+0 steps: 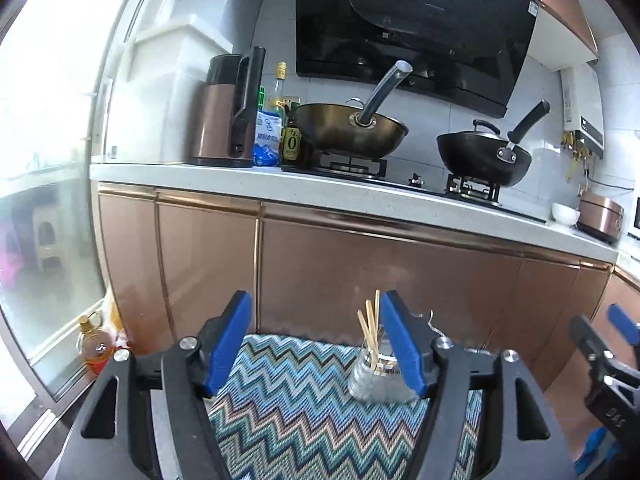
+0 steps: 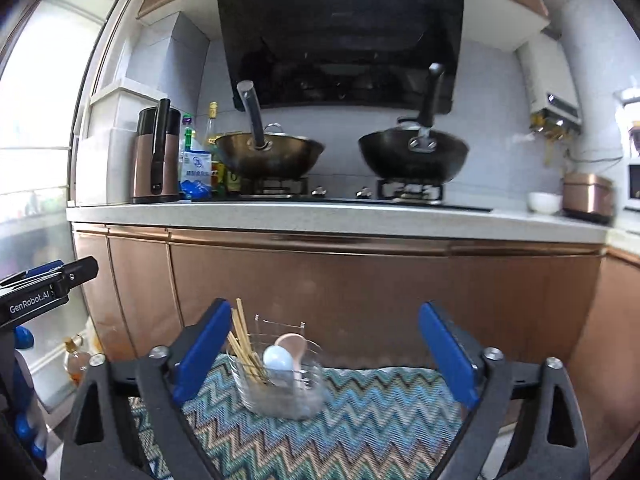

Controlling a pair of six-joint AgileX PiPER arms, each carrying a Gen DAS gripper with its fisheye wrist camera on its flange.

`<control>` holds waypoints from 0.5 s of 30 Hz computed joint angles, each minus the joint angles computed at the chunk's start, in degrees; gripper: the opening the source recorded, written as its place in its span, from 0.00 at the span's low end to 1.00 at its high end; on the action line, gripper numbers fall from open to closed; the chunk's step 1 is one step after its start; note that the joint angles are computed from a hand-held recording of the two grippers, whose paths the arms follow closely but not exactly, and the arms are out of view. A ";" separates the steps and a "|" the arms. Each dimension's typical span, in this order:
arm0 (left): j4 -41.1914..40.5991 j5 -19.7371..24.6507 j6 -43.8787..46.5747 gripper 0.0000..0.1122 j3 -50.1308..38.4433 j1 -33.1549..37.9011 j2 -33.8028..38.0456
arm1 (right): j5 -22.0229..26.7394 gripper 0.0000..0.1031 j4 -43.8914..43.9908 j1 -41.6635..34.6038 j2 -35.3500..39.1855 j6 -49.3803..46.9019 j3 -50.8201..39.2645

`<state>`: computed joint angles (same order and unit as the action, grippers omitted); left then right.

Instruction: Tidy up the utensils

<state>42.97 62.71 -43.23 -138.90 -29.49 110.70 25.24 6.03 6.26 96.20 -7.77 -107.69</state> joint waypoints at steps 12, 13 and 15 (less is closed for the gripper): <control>16.01 5.07 -11.46 0.66 14.47 -7.82 -8.12 | -3.41 1.00 -13.32 -2.34 -11.57 11.88 13.09; 16.63 5.25 -11.96 0.66 15.31 -8.26 -8.59 | -3.52 1.00 -13.37 -2.84 -12.02 11.95 13.62; 17.75 5.10 -12.85 0.67 17.22 -8.97 -9.65 | -4.08 1.00 -13.48 -3.96 -13.20 12.10 15.17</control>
<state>60.72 67.81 -56.08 -121.68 -38.46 101.05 21.16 -7.46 2.30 83.00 4.33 -92.52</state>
